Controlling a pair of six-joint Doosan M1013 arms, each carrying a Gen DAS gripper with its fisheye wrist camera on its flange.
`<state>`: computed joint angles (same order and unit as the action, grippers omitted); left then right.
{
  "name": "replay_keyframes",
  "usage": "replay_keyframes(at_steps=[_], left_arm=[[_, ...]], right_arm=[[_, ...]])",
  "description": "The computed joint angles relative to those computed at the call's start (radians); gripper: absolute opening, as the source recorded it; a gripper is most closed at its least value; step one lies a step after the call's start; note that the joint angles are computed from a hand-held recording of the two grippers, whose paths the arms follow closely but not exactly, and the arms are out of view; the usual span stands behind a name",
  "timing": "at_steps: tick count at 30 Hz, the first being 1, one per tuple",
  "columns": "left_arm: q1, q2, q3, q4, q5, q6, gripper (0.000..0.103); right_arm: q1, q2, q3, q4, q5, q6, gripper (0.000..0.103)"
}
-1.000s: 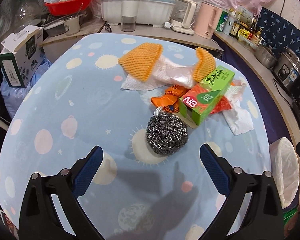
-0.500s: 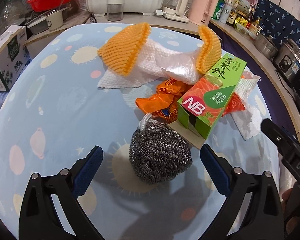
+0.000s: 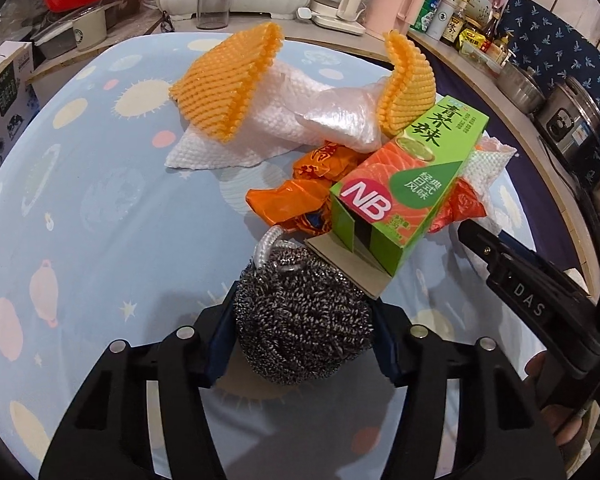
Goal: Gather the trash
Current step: 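Return both tools to the table and close the left tool on the steel scouring ball, then lift the scouring ball with the left tool while the right tool grasps the white tissue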
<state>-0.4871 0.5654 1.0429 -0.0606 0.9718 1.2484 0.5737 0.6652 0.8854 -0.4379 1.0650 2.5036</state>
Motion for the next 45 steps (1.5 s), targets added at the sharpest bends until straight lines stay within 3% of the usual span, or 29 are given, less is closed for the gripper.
replay_keyframes(at_steps=[3,8,28,45], left_arm=[[-0.001,-0.008,0.009,-0.002,-0.002,0.006,0.053],[-0.007,-0.034,0.037,0.007,-0.01,0.005,0.053],[-0.064,-0.199,0.185,0.023,-0.09,0.039,0.053],[-0.194,-0.226,0.16,-0.066,-0.102,0.217,0.053]], right_arm=[[0.004,-0.016,0.02,0.0,-0.009,0.011,0.018],[0.016,-0.054,0.062,-0.025,-0.029,0.058,0.009],[0.084,-0.303,0.318,-0.266,-0.078,0.377,0.009],[0.114,-0.532,0.565,-0.489,0.07,0.678,0.009]])
